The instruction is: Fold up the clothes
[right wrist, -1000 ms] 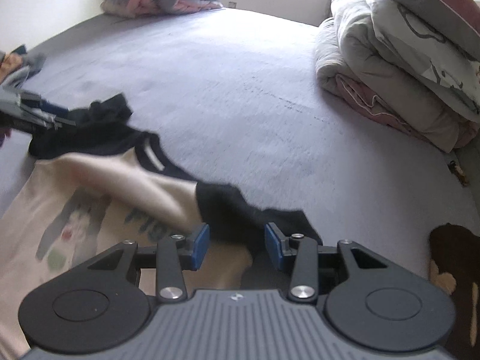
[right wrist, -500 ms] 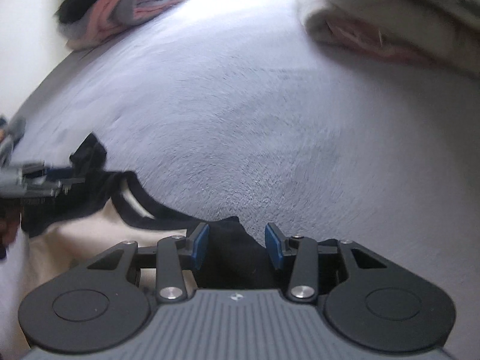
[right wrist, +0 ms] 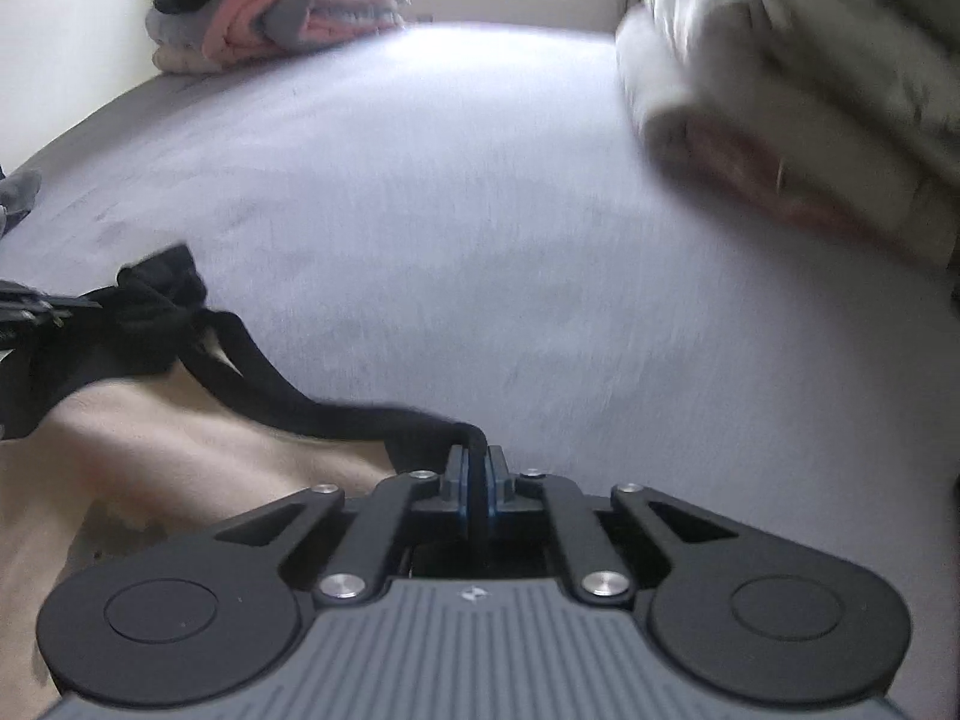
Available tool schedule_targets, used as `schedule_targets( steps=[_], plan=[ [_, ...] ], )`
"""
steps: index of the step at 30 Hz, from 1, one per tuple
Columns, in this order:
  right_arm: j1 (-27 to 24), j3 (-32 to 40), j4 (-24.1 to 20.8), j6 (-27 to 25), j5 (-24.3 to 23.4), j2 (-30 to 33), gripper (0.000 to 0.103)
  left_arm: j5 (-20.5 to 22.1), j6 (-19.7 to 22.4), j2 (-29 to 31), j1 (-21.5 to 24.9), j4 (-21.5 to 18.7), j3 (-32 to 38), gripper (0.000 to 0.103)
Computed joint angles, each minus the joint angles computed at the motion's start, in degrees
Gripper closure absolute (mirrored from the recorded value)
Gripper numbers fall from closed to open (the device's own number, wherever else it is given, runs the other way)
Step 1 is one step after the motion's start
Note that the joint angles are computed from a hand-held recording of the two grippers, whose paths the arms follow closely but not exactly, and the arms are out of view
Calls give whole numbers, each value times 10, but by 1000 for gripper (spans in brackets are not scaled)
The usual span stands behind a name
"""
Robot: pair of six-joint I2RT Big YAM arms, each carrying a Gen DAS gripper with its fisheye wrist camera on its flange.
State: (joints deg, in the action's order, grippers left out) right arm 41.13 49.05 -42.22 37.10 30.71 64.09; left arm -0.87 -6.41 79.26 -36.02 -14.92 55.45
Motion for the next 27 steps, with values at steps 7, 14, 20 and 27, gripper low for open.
schedule_targets(
  steps=[7, 14, 20, 27],
  plan=[
    [15, 46, 66, -85, 129, 74, 98, -82, 4, 9, -11, 81, -8, 96],
    [-23, 56, 93, -93, 118, 151, 98, -106, -12, 75, -12, 84, 16, 95],
    [-24, 44, 109, -75, 134, 168, 95, -127, -5, 93, -19, 109, 7, 87],
    [-7, 59, 54, -44, 135, 144, 66, -118, -33, 46, -18, 83, -6, 59]
  ],
)
